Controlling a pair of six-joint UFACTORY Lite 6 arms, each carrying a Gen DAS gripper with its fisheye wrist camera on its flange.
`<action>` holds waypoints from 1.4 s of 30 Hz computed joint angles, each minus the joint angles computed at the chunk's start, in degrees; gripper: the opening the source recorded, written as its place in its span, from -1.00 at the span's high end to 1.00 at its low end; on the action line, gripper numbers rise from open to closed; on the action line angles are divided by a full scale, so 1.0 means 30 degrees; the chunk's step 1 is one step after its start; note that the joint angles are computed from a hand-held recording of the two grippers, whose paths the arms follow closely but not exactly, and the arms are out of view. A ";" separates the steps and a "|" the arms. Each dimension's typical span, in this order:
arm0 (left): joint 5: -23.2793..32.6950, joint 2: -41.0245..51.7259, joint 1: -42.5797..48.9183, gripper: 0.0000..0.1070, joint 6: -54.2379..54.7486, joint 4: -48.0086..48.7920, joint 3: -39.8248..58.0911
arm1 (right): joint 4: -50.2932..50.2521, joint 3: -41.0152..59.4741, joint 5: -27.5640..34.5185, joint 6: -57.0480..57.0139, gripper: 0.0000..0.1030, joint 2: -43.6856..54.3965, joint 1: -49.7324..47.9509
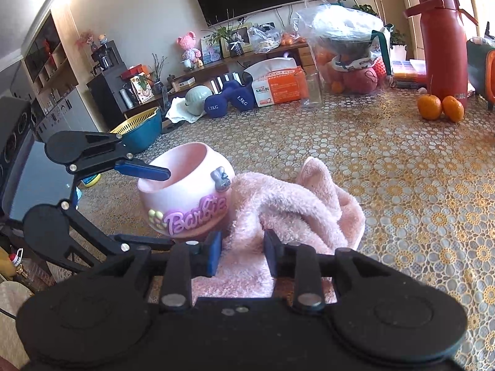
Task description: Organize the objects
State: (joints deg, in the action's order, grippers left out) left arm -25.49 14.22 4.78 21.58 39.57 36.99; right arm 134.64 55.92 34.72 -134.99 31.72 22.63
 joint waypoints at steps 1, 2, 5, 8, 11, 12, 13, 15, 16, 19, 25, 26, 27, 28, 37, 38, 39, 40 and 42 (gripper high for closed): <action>-0.0337 0.0062 -0.0083 -0.31 0.0797 -0.0436 -0.0199 | 0.0077 0.0058 0.0024 0.0012 0.42 0.0093 0.0103; -0.0593 0.0102 -0.0161 -0.27 0.1370 -0.0790 -0.0348 | 0.0251 0.0038 0.0081 -0.0060 0.42 0.0144 0.0239; -0.0441 0.0150 -0.0337 0.08 0.0716 -0.0450 -0.0173 | 0.1000 0.0224 0.0100 -0.0641 0.52 0.0430 0.0485; -0.0058 0.0244 -0.0294 0.29 -0.1403 0.0534 0.0311 | 0.2041 0.0301 0.0182 -0.1256 0.67 0.0722 0.0732; 0.0586 0.0477 0.0014 0.45 -0.6249 0.3633 0.1285 | 0.3012 0.0381 0.0185 -0.1864 0.84 0.0911 0.0979; 0.0648 0.0550 0.0143 0.47 -0.7614 0.4472 0.1532 | 0.3219 0.0307 0.0333 -0.1978 0.85 0.0878 0.1002; 0.0697 0.0609 0.0238 0.49 -0.8931 0.5278 0.1747 | 0.3280 0.0159 0.0643 -0.1943 0.86 0.0784 0.0961; 0.0749 0.0652 0.0383 0.49 -1.1218 0.6746 0.2073 | 0.2661 -0.0197 0.1582 -0.1251 0.87 0.0453 0.0662; 0.0700 0.0613 0.0426 0.49 -1.2052 0.7322 0.2132 | 0.2004 -0.0318 0.2102 -0.0589 0.87 0.0252 0.0440; 0.0423 0.0318 0.0428 0.49 -1.4854 0.9350 0.2133 | -0.0099 -0.0258 0.3644 0.1392 0.88 -0.0096 -0.0118; -0.0062 0.0228 0.0386 0.50 -1.7346 1.0709 0.2091 | -0.1409 0.1376 0.4598 0.3466 0.88 0.1518 -0.0069; -0.0128 0.0262 0.0461 0.50 -1.7779 1.0990 0.2165 | -0.1244 0.1392 0.5021 0.3504 0.88 0.1810 -0.0191; -0.0160 0.0284 0.0494 0.50 -1.7927 1.1060 0.2198 | -0.1391 0.1511 0.5177 0.3965 0.89 0.1997 -0.0384; -0.0209 0.0291 0.0527 0.50 -1.8021 1.1132 0.2197 | -0.1178 0.1520 0.4893 0.3928 0.88 0.1976 -0.0418; -0.0179 0.0180 0.0267 0.50 -1.7999 1.1059 0.2059 | -0.2131 0.0278 0.5550 0.4011 0.88 0.0479 -0.0637; -0.0010 0.0082 0.0097 0.50 -1.7471 1.0582 0.1895 | -0.2345 0.0519 0.5479 0.4306 0.87 0.0572 -0.0467; 0.0048 -0.0021 -0.0003 0.50 -1.6997 1.0191 0.1700 | -0.2465 0.0728 0.5448 0.4481 0.87 0.0735 -0.0379; 0.0029 -0.0073 -0.0031 0.51 -1.6676 0.9938 0.1578 | -0.2346 0.0933 0.5294 0.4457 0.88 0.0929 -0.0218; -0.0021 -0.0104 0.0009 0.51 -1.6466 0.9662 0.1486 | -0.2272 0.1350 0.5311 0.4589 0.88 0.1381 -0.0173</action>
State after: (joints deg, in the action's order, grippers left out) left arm -25.55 13.91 4.81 -27.81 68.56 41.45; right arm 127.82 59.97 50.65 -121.22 35.87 22.11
